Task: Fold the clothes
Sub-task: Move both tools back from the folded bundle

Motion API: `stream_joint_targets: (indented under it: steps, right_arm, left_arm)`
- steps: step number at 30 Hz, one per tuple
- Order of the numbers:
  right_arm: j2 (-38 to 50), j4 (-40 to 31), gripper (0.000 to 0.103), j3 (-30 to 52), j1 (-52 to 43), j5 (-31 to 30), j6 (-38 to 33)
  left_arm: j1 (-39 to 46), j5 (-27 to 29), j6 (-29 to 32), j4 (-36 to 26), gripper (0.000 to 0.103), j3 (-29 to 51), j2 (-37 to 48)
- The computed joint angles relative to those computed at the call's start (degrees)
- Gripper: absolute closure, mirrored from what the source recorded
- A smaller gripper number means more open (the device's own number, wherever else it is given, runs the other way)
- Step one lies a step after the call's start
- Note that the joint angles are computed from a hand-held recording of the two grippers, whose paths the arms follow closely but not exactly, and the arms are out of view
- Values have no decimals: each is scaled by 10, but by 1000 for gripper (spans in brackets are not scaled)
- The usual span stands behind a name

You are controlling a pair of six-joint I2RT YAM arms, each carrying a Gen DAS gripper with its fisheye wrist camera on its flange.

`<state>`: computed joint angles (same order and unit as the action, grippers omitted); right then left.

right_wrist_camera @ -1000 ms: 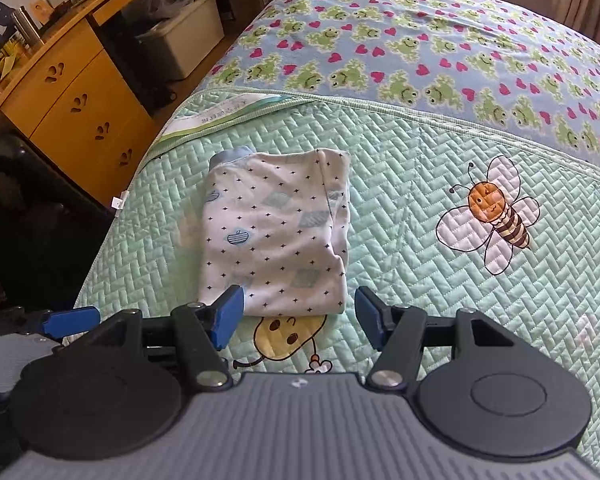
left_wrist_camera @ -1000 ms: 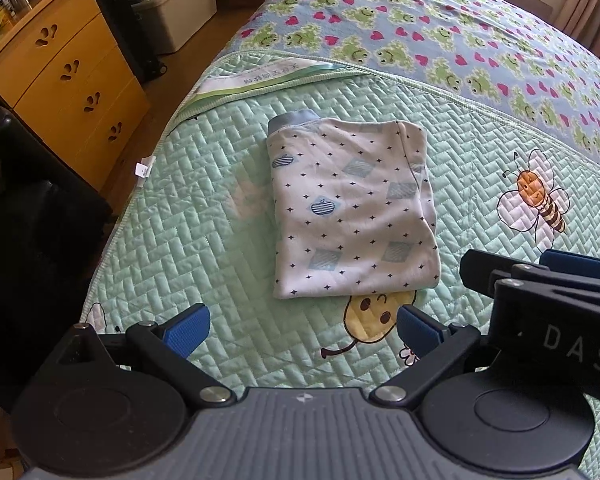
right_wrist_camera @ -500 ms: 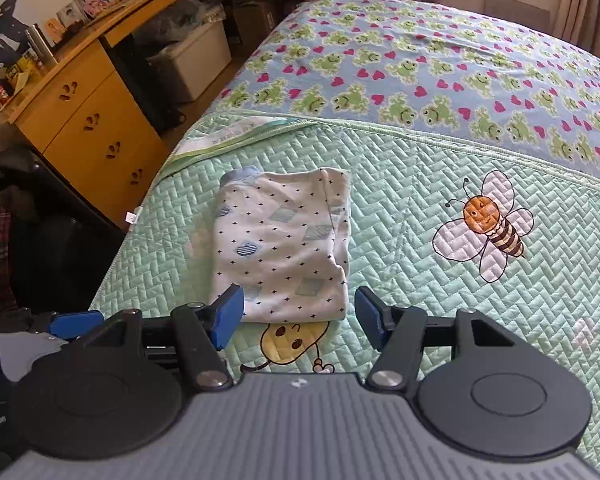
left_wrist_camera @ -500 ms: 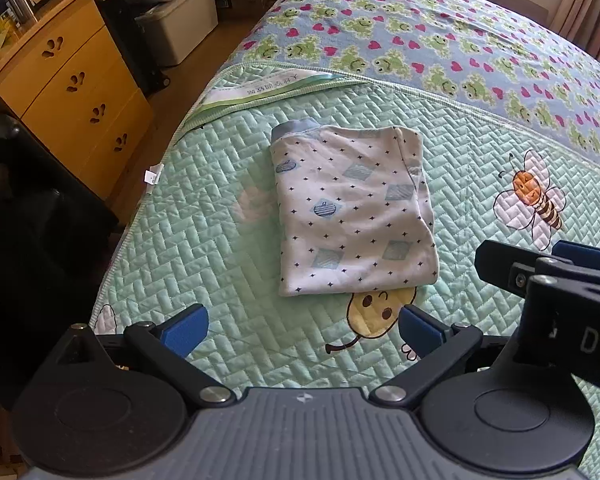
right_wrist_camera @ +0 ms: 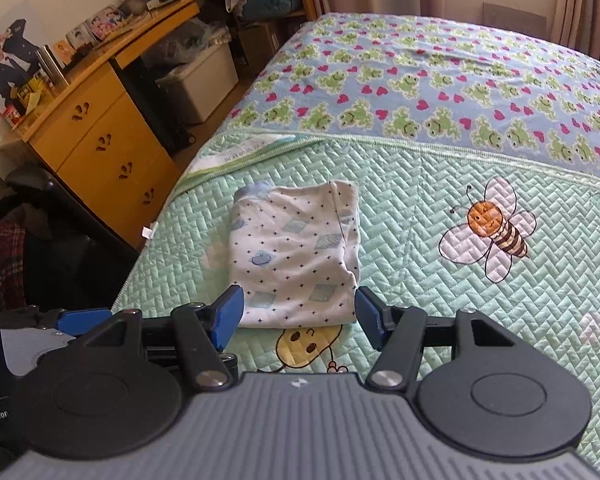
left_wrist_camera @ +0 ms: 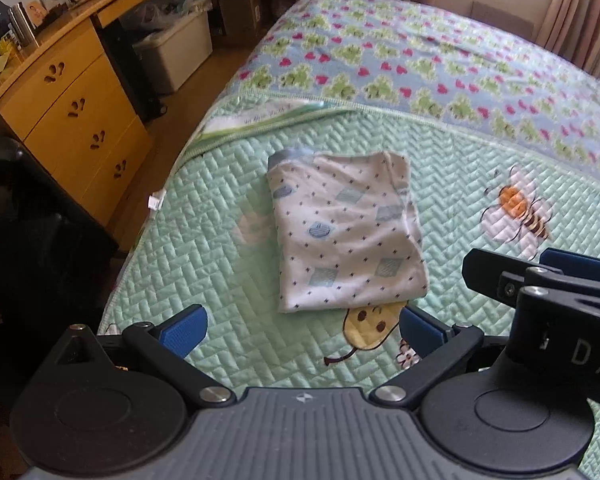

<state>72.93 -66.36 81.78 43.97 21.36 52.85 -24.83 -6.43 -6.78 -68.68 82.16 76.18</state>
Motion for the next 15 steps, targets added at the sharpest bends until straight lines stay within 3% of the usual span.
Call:
stream_joint_targets:
  steps: [5,15]
  right_arm:
    - [-16,-18,40,4,25,32,6]
    - [-82,-104,40,-28,97,92,102]
  left_arm:
    - [11,30,-11,19,1,-25,-30]
    - [-89,-17,-47,13,1,-63,-79]
